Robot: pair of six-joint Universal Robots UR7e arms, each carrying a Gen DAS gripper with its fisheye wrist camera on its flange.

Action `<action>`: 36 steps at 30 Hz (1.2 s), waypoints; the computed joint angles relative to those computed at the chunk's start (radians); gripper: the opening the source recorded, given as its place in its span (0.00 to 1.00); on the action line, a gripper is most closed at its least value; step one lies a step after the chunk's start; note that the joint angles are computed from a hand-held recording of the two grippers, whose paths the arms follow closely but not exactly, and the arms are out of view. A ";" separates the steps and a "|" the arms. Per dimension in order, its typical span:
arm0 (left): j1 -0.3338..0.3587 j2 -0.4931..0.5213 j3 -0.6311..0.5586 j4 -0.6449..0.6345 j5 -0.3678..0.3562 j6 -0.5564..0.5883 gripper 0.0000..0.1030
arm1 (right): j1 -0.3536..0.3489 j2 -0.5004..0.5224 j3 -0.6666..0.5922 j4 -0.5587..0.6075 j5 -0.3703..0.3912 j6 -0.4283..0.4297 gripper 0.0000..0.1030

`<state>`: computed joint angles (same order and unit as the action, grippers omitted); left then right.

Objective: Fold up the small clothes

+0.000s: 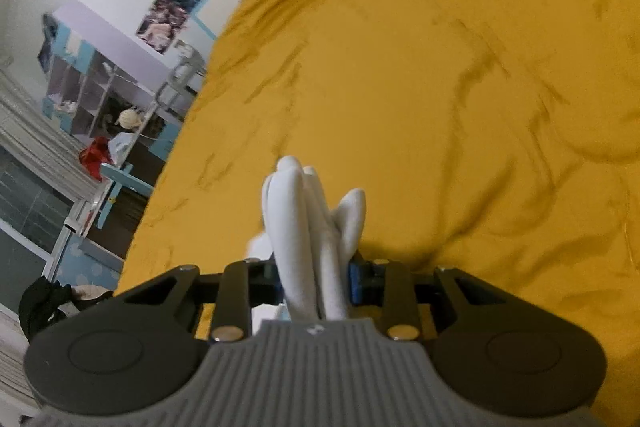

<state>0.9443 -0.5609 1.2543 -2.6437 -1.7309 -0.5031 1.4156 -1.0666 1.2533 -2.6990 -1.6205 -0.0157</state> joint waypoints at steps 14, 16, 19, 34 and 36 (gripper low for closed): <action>0.072 -0.307 0.255 -0.221 0.063 0.044 0.19 | 0.262 0.268 -0.319 0.113 0.054 -0.072 0.23; 0.082 -0.360 0.291 -0.230 0.111 0.074 0.19 | 0.281 0.356 -0.420 0.158 0.086 -0.038 0.23; 0.103 -0.417 0.345 -0.248 0.158 0.081 0.19 | 0.299 0.475 -0.539 0.209 0.109 -0.014 0.23; 0.258 -0.393 0.422 -0.186 0.149 0.008 0.16 | 0.200 0.650 -0.542 0.184 -0.007 0.163 0.27; 0.256 -0.397 0.408 -0.158 0.149 0.017 0.16 | 0.214 0.636 -0.539 0.197 -0.055 0.115 0.33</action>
